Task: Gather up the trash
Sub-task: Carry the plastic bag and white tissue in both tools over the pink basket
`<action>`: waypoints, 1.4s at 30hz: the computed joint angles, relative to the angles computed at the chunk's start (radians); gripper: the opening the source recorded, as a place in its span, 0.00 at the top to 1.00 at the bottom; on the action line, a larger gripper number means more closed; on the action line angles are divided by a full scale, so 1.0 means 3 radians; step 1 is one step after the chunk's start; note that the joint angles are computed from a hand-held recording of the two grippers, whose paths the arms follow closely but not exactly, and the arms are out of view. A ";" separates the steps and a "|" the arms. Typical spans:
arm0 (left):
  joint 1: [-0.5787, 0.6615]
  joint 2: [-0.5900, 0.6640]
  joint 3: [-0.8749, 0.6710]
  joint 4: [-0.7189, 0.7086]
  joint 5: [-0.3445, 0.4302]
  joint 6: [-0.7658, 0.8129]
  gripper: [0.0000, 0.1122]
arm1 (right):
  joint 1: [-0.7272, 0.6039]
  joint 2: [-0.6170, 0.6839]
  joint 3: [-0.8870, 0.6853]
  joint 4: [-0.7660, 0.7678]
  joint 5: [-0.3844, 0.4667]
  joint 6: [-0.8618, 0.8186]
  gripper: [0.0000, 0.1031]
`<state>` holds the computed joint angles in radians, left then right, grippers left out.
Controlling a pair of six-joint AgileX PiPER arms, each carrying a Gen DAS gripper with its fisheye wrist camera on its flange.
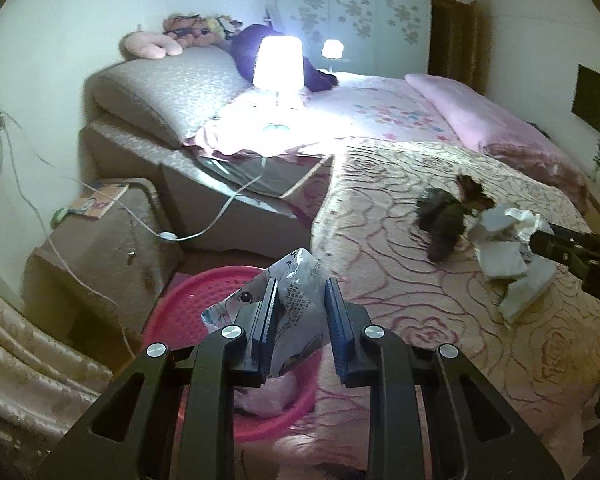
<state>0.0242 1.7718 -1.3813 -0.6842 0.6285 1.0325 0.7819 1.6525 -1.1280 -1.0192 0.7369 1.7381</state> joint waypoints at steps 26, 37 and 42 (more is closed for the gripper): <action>0.0210 0.0299 -0.0276 0.0420 -0.0290 -0.0417 0.80 | -0.0093 0.0989 -0.1463 0.0748 -0.0195 -0.1297 0.63; 0.0226 0.0478 -0.0399 0.0675 -0.0309 -0.0658 0.80 | -0.0134 0.1463 -0.2200 0.1277 -0.0146 -0.1977 0.63; 0.0213 0.0567 -0.0430 0.0830 -0.0350 -0.0781 0.80 | -0.0137 0.1713 -0.2615 0.1515 -0.0019 -0.2328 0.63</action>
